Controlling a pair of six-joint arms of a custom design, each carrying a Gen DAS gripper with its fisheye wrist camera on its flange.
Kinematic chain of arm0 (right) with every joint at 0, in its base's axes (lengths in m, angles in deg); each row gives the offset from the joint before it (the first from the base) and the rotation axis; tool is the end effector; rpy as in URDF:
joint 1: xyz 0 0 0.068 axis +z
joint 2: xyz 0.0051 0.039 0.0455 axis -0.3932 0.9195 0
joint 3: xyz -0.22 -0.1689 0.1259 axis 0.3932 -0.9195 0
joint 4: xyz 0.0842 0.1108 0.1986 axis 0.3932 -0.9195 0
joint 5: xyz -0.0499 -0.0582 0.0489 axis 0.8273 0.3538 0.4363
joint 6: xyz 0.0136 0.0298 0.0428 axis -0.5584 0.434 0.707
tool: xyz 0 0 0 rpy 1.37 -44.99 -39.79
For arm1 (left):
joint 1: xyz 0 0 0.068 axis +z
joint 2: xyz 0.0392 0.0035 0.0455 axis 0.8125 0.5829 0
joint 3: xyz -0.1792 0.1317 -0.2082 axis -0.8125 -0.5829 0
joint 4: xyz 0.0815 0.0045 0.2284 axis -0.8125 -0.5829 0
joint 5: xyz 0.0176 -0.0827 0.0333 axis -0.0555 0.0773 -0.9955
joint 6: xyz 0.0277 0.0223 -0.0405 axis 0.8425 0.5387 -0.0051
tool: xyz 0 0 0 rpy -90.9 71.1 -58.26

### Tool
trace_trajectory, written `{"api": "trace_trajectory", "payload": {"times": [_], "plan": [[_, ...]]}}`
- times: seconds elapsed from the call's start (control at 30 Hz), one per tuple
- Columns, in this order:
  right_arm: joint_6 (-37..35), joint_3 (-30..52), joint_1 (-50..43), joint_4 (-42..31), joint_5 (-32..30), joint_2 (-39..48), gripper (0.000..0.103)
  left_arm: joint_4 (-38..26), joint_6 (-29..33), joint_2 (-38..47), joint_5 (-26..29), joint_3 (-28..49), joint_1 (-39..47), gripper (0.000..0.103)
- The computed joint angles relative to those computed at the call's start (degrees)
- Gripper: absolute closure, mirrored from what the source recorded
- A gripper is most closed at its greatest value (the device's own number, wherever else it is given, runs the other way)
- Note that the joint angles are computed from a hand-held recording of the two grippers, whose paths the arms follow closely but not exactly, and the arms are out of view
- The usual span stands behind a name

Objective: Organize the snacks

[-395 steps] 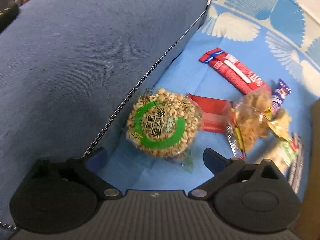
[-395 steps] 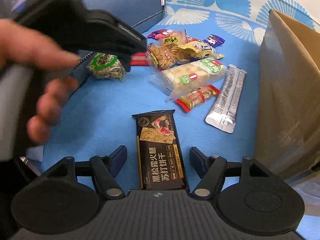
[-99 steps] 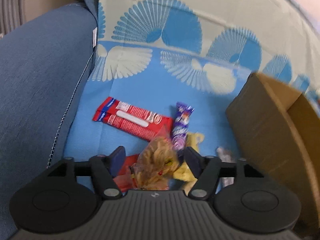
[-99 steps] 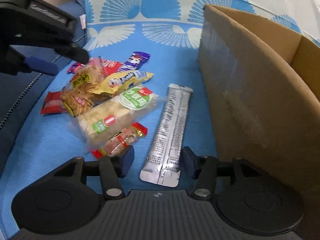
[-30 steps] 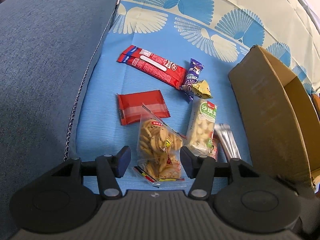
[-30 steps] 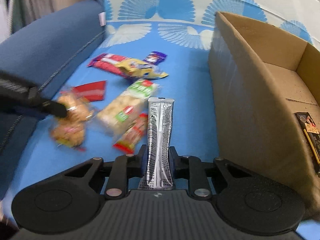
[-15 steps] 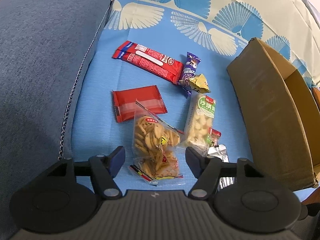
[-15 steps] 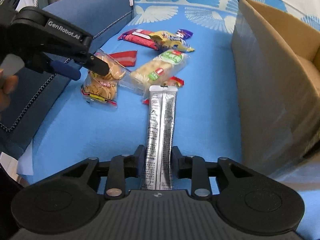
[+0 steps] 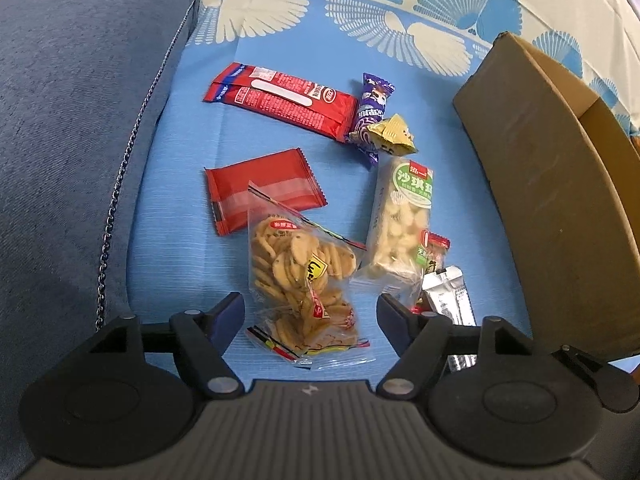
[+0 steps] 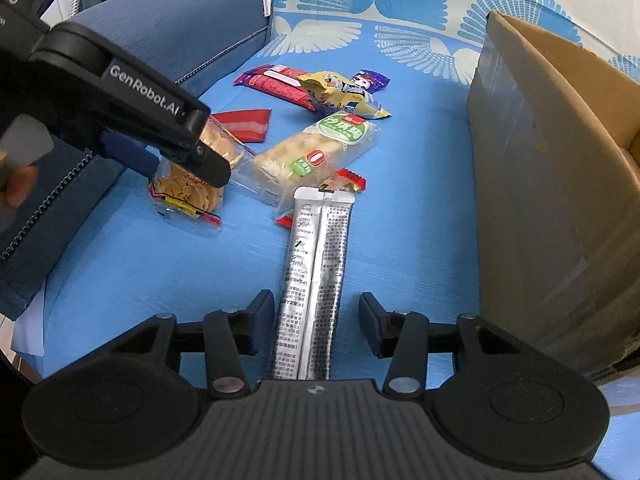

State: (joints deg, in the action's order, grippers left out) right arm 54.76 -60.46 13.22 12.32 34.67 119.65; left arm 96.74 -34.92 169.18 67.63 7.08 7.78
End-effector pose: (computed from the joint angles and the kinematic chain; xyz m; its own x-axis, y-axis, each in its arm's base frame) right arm 0.1667 0.1255 0.0002 -0.6497 -0.4465 -0.6152 -0.6060 0.7929 0.0646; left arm 0.1821 -0.1752 0.0254 -0.8568 -0.2751 -0.4361 -0.2461 0.9614 -0.1230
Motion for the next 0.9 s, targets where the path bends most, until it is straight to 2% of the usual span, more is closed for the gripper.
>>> {"api": "trace_trajectory", "payload": {"times": [0.07,0.1,0.23,0.43,0.63,0.8,0.83,0.9], "plan": [[0.0,0.0,-0.1,0.3,0.1,0.1,0.061,-0.2,0.1,0.1,0.1,0.2,0.0,0.025],[-0.1,-0.1,-0.2,0.5,0.0,0.2,0.069,-0.4,0.2,0.1,0.1,0.3,-0.1,0.025],[-0.1,-0.1,-1.0,0.7,-1.5,0.1,0.078,-1.0,0.0,0.2,-0.1,0.5,0.0,0.025],[1.2,-1.2,-2.3,4.5,-2.6,0.6,0.079,-0.8,0.1,0.4,0.0,0.4,0.3,0.025],[1.5,0.2,-2.5,0.5,-3.2,-0.2,0.079,-1.0,0.3,1.0,-0.1,1.1,0.4,0.026],[1.4,0.1,-2.6,1.0,-3.3,0.1,0.079,-1.2,0.5,1.6,-0.3,1.7,0.6,0.027],[1.5,0.1,-2.6,0.9,-3.3,0.1,0.079,-1.3,0.8,1.8,-0.3,2.0,0.7,0.028],[1.5,0.0,-2.6,1.0,-3.3,0.0,0.079,-2.0,1.2,2.3,-0.2,2.7,0.9,0.037]]}}
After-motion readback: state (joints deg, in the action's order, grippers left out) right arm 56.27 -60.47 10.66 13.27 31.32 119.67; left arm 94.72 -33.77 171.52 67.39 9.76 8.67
